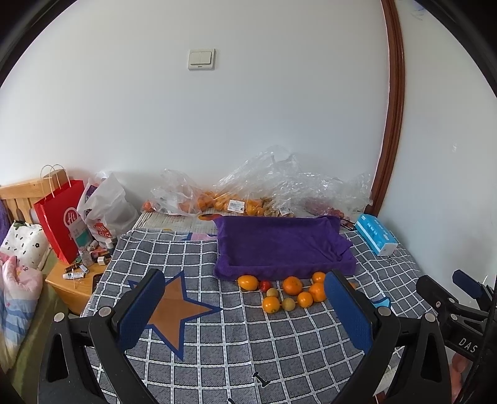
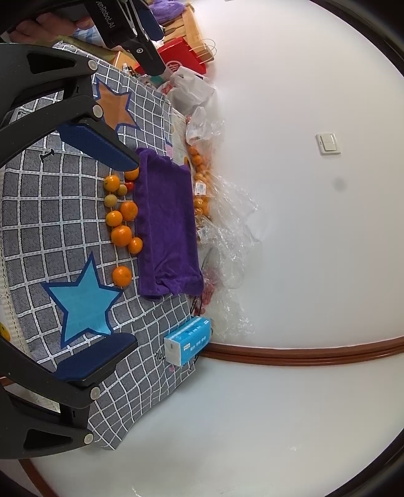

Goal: Organize fruits
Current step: 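Move left gripper to the oval orange fruit while right gripper approaches a mandarin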

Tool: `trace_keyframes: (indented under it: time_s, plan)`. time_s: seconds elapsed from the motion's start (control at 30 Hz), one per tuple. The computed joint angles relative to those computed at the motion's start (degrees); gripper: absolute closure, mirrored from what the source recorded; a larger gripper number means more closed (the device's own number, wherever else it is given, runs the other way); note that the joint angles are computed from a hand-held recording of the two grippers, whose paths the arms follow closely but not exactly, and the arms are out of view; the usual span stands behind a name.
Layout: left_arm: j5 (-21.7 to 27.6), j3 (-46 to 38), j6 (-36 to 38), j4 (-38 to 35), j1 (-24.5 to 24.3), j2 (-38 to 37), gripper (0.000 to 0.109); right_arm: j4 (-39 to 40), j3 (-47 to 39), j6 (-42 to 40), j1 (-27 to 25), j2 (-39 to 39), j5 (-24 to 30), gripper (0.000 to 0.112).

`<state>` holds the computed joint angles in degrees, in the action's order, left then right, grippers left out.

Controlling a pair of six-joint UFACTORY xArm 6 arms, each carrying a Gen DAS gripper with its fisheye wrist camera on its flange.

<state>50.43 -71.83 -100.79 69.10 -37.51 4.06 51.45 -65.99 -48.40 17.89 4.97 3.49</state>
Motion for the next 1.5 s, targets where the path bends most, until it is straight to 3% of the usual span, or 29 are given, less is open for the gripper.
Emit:
trace_keyframes:
  time_s: [0.2,0.4,0.53,0.67,0.97,1.1,1.2,1.4,1.5]
  plan:
    - [-3.14,1.70,-1.27,0.78,3.22,1.16,0.006,-1.85,-3.09,0.72,-0.09,4.46,0.86,0.010]
    - [-8.08,2.32,-1.52,1.53,7.50,4.64,0.007,-10.31,-8.86,8.62,-1.89,12.40,4.19,0.011]
    - [-9.76,1.51,-0.23,0.70,9.55,7.74,0.016,-21.71,-12.07,17.35,-2.83,18.38,4.41,0.016]
    - [-13.29,-0.40,5.25,-4.16,12.11,11.40,0.018,-31.45,-15.12,25.16,-3.85,23.76,3.24,0.020]
    - [-19.16,-3.65,8.15,-6.90,15.58,18.13,0.020,-28.17,-31.19,25.98,-5.04,36.95,10.93,0.040]
    - [-20.78,-5.62,9.69,-8.40,16.57,20.25,0.021,-33.49,-38.87,31.77,-5.30,42.61,13.67,0.052]
    - [-24.43,-6.77,8.58,-7.86,17.94,21.70,0.022,-34.06,-45.31,32.47,-5.55,46.80,16.60,0.053]
    - [-27.04,-11.85,15.64,-14.70,18.77,26.27,0.034,-38.46,-52.41,35.26,-5.42,51.56,19.65,0.057]
    - [-27.85,-15.41,20.91,-19.56,18.76,29.10,0.043,-35.71,-53.00,32.76,-5.22,51.86,19.68,0.065]
